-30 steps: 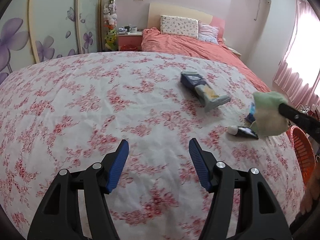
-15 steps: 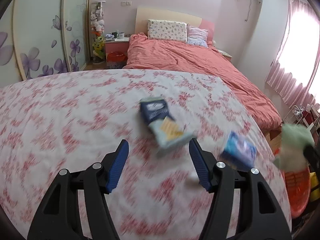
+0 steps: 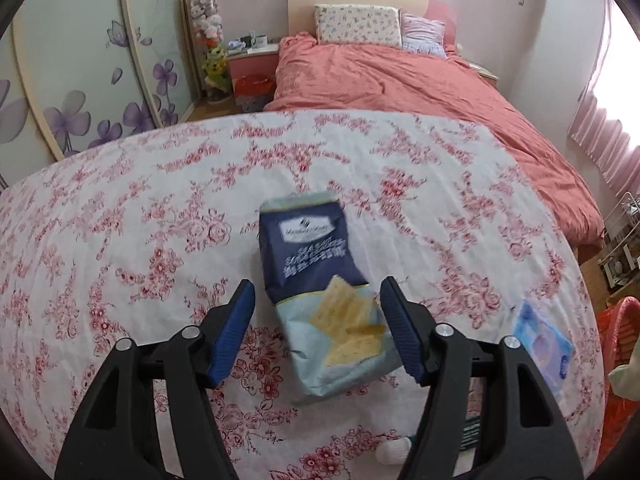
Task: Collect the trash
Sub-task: 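Grasp the blue soda cracker bag with the left gripper while the right holds the green cloth, then carry the cracker bag and green cloth over the basket and open both grippers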
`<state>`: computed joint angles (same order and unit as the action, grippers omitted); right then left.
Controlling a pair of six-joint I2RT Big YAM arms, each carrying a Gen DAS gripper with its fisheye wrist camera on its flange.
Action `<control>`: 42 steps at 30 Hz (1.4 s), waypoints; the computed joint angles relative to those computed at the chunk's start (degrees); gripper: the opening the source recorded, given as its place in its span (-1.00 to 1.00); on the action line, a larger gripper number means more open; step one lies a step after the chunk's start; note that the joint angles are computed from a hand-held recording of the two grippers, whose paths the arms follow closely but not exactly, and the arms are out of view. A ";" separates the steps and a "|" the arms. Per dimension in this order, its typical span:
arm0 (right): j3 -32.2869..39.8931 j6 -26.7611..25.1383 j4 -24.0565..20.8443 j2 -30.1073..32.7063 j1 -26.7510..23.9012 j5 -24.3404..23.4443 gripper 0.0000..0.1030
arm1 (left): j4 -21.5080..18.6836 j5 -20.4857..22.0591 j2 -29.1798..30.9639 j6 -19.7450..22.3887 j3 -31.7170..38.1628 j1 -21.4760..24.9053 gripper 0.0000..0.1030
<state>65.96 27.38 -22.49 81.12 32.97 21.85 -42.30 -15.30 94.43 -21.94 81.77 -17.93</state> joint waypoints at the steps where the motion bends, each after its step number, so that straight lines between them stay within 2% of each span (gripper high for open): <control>1: -0.15 0.17 0.03 -0.11 0.01 0.02 -0.93 | 0.03 1.17 -0.23 -0.38 -0.50 0.33 -0.04; 4: -0.52 0.68 0.18 -0.36 0.04 -0.12 -0.93 | 0.84 1.91 -1.06 -0.80 -1.75 0.49 -0.25; 13: -1.37 0.69 0.23 -2.16 1.11 0.92 -0.93 | 6.61 4.97 -7.43 1.65 -8.87 1.40 -0.28; 21: -2.42 0.39 0.02 -5.07 2.86 3.18 -0.93 | 7.12 3.97 -13.15 4.23 -11.53 -0.08 -0.28; 32: -6.25 0.31 -1.32 -12.82 3.92 7.61 -0.93 | 6.99 3.31 -17.78 5.65 -12.21 -6.23 -0.28; 42: -10.49 0.96 -2.95 -19.83 1.98 9.98 -0.93 | 7.59 4.22 -17.30 6.76 -10.58 -13.51 -0.28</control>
